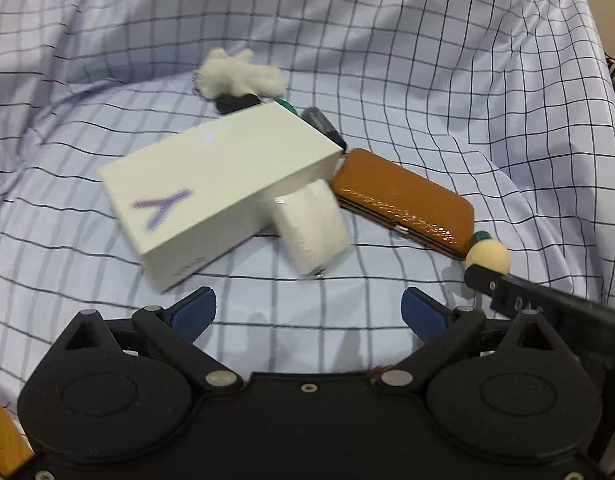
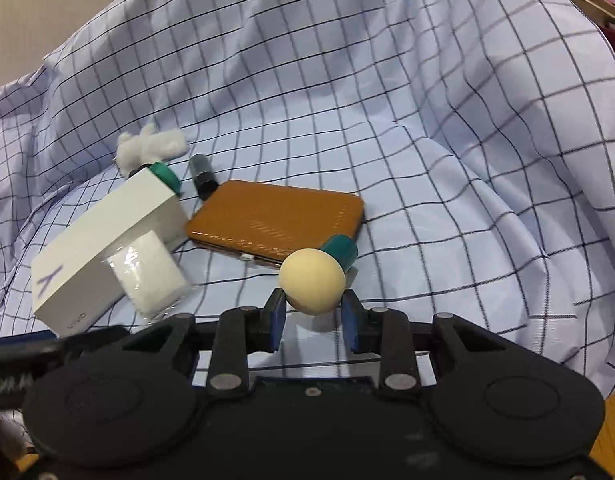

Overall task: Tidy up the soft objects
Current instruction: 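Close the left tool on the white cotton pad pack and lift it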

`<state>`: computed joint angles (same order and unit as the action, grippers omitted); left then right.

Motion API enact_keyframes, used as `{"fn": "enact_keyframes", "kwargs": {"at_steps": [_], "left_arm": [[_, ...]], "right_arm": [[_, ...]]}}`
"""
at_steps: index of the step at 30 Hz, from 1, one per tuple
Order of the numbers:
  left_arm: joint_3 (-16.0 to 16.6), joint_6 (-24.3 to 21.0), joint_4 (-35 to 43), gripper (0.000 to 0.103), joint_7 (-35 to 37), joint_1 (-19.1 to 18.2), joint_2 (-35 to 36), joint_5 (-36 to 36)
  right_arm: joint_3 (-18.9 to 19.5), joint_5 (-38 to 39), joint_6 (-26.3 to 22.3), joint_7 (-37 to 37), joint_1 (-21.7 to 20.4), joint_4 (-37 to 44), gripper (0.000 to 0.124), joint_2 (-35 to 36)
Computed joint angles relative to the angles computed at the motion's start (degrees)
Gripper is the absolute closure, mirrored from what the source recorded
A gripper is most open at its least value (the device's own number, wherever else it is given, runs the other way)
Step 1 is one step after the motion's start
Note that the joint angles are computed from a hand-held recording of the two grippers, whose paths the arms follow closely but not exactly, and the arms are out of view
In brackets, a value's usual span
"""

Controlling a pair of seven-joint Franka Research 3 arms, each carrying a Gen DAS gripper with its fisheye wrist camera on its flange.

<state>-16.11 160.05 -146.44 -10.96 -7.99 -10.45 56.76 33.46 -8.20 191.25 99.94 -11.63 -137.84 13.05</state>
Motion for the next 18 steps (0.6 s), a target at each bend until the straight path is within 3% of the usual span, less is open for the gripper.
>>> {"fn": "enact_keyframes", "kwargs": {"at_steps": [9,18], "left_arm": [[2.0,-0.5,6.5,0.007,-0.6,-0.4,6.8,0.6],[3.7,-8.0,11.9,0.011,-4.9,-3.5,12.3,1.1]], "right_arm": [[-0.7,-2.2,1.4,2.2,-1.2,0.2,0.095,1.0],[1.0,-6.8,2.1,5.8,-4.5,0.3,0.095,1.9]]}}
